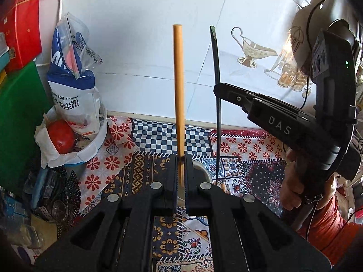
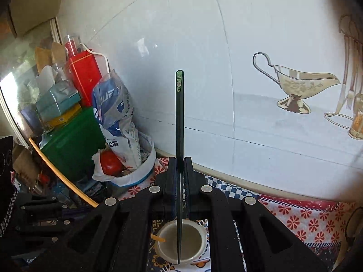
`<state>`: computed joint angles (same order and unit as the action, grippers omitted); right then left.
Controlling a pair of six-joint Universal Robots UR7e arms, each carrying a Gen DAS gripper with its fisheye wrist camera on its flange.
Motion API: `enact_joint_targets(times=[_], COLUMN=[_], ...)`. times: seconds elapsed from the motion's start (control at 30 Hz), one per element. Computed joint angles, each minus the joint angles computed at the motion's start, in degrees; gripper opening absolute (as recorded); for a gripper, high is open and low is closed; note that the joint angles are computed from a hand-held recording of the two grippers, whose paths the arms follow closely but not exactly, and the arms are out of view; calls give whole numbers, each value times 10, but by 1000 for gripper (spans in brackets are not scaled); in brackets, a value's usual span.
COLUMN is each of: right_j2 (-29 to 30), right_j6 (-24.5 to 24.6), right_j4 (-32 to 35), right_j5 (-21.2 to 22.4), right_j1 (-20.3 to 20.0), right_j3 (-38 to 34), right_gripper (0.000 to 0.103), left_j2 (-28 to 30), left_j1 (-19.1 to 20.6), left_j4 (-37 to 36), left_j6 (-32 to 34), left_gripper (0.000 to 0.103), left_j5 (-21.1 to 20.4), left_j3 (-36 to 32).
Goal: Organize utensils
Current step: 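Carry the yellow chopstick over the white cup while the right tool carries the green stick there, then open the left tool dropping the chopstick into the cup while the right tool releases its stick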
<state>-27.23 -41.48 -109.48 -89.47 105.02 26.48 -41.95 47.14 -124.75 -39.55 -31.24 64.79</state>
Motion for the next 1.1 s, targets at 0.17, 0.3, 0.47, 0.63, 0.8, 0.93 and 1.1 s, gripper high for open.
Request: enact_joint_targets(times=[0.17, 0.3, 0.47, 0.63, 0.8, 0.93, 1.1], right_j2=[0, 6, 3, 5, 18, 16, -11], right_j6=[-8, -5, -6, -10, -9, -12, -22], right_j4=[-43, -36, -26, 15, 79, 101, 95], right_j5=[-19, -39, -63, -92, -122, -132, -131], right_j1=[-4, -10, -17, -19, -20, -18, -15], right_j3=[39, 45, 55, 45, 8, -1, 26], right_gripper=[5, 5, 5, 5, 5, 5, 5], left_j2=[10, 17, 31, 41, 44, 43, 34], left_j1=[20, 32, 43, 48, 52, 48, 36], left_j4=[8, 15, 38, 55, 71, 80, 78], left_j6=[-3, -4, -12, -19, -27, -34, -38], left_gripper=[3, 3, 3, 3, 3, 3, 4], left_j5=[-27, -49, -72, -84, -90, -83, -72], left_j3=[-12, -17, -35, -48, -54, -53, -44])
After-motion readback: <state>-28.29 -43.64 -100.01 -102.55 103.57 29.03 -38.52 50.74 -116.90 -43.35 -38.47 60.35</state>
